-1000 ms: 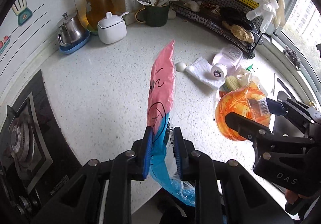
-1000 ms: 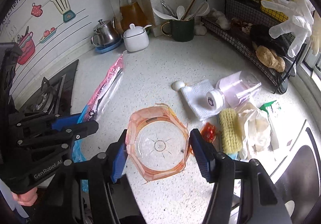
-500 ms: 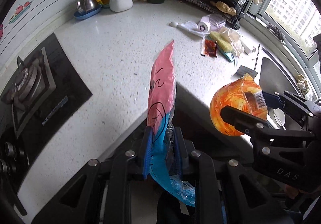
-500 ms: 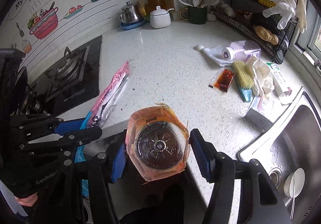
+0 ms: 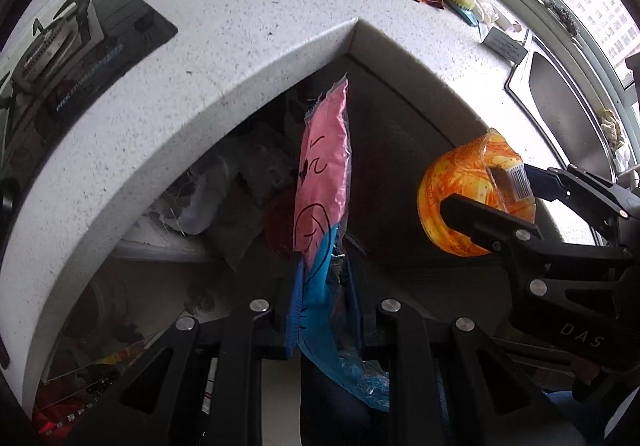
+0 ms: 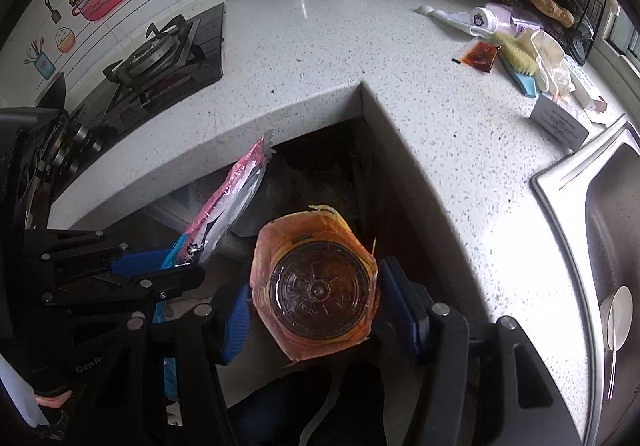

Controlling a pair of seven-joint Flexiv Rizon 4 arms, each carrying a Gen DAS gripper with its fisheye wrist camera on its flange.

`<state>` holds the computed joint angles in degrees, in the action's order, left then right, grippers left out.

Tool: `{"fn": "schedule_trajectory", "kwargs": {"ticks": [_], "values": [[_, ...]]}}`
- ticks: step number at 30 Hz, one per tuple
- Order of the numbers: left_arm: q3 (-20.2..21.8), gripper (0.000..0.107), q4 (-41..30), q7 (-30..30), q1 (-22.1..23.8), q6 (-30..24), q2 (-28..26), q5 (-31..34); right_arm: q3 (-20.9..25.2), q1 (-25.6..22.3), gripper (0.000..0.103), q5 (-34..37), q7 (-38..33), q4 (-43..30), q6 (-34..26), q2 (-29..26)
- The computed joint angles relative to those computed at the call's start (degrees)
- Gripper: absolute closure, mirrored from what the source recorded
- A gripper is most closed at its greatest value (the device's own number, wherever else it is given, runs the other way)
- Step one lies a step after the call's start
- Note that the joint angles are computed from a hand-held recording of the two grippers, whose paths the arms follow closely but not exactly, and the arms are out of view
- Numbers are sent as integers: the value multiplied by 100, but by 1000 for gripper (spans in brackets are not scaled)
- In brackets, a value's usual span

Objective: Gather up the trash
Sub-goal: 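Lower the held bag and orange cup down toward the red bin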

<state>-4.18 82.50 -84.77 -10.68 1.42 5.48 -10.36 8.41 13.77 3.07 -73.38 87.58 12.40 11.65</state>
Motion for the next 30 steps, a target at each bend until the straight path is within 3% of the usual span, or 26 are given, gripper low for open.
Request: {"fn": "schedule_trajectory", "kwargs": {"ticks": [7,14,21,30], "values": [[70,89,819,242,-44,352,127,21,97,-23,46,159,302,860,544,161],[115,89,1803,448,-53,1192,36,3,139,-1,46,167,384,1712,1378,30],[80,89,2396,646,-78,2106,-431,-5,155,24,46,135,461,2540,2384,-273],[5,88,2658,1075,-158,2832,-1081,-32,105,-11,46,136,758,3027,3047,-630]]}}
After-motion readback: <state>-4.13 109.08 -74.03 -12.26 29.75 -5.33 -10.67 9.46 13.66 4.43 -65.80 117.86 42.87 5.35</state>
